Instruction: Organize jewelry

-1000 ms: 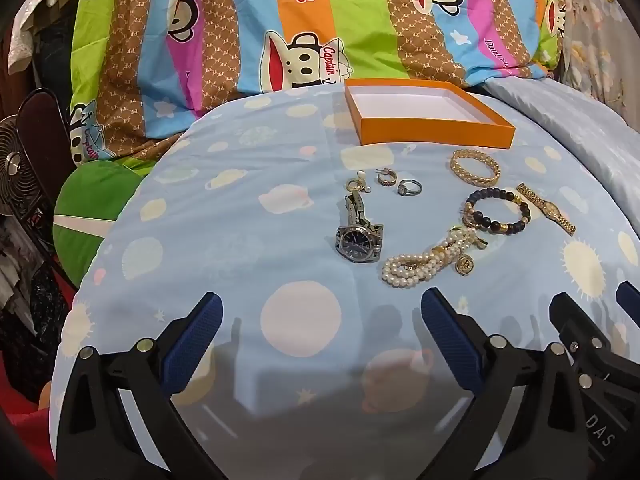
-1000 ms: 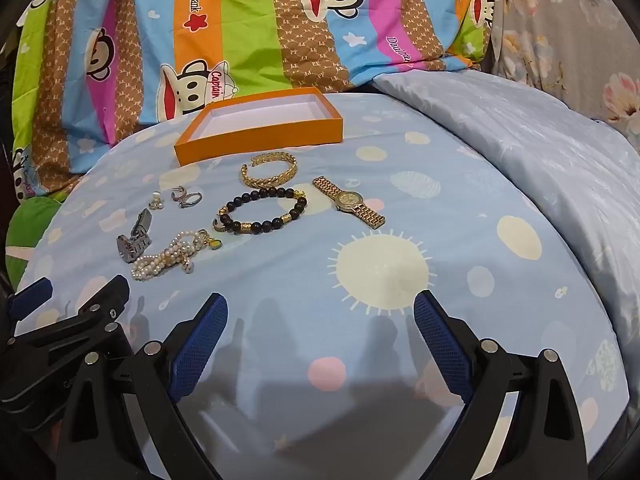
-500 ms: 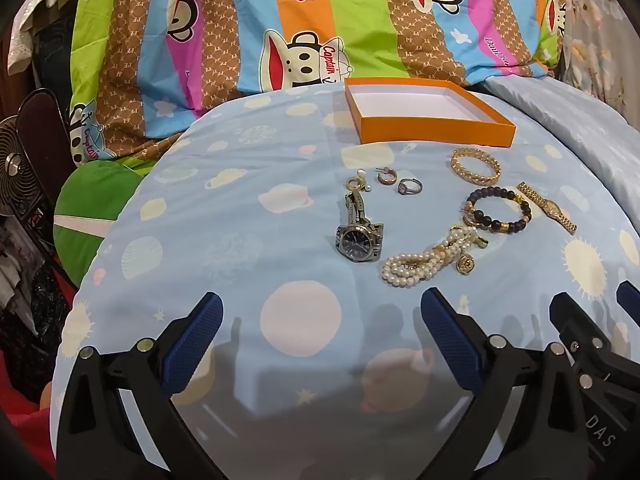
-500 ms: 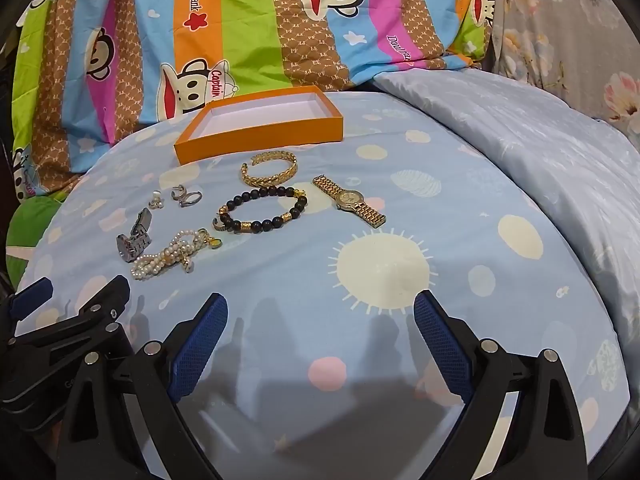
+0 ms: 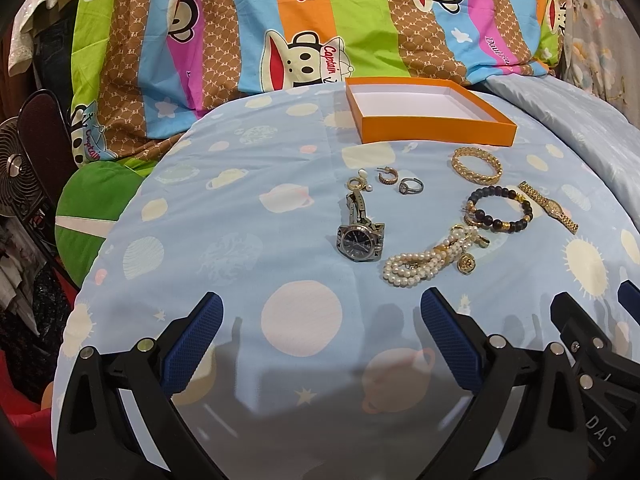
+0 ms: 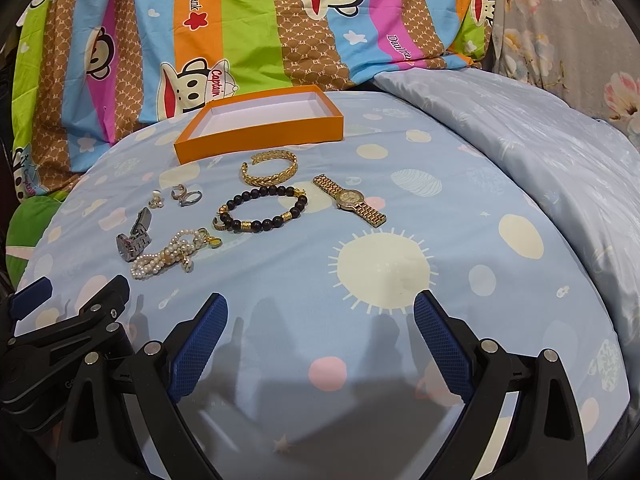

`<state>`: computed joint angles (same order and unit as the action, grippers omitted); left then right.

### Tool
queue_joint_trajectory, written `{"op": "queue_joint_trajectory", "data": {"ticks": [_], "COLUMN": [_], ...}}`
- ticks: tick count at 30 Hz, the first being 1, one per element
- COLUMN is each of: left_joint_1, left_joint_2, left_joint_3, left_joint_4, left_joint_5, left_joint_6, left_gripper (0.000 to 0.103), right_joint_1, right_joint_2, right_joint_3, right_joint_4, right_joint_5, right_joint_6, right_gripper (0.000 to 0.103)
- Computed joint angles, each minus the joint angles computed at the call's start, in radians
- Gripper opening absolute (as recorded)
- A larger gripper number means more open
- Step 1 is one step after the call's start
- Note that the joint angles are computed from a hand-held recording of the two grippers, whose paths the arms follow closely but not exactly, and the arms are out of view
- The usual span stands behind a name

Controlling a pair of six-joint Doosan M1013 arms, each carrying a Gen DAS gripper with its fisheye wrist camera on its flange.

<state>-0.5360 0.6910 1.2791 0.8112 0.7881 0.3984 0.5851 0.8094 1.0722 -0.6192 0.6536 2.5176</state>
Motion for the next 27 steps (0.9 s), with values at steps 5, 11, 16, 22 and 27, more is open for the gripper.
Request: {"op": "queue_joint_trajectory", "data": {"ticks": [5,11,16,22,27], "left_joint_1": [0.0,-0.001,0.0,0.002,0.006], "left_joint_2": [-0.002,-0.002,0.004,0.005,0.006], "left_joint_3": [0.012,0.014,0.0,-0.005,-0.009], "left_joint_4": [0.003,0.007,-0.006,-0.024,-0.059], "left_joint_5": [-0.012,-0.011,-0.001,0.002,-0.005], "left_joint_6": [-0.008,-0.011,0.006,0.02,0.038], "left_gripper": [0.097,0.097,0.097,0.097,0.097], "right_joint_1": [0.0,0.0,-0.001,-0.002,-0.005], "right_joint_2": [0.0,0.0,0.001,0.002,0.006], "right_joint_3": [0.0,0.0,-0.001,-0.004,-0.011], "right_joint_4": [0.001,0.002,0.004,0.008,0.0], "right_joint_5": [0.0,0.0,0.001,0.002,0.007], "right_joint_6": [-0.001,-0.001,-0.004,-0.007,0.002], "right_gripper": [0.093,0.093,0.093,0.093,0.092]}}
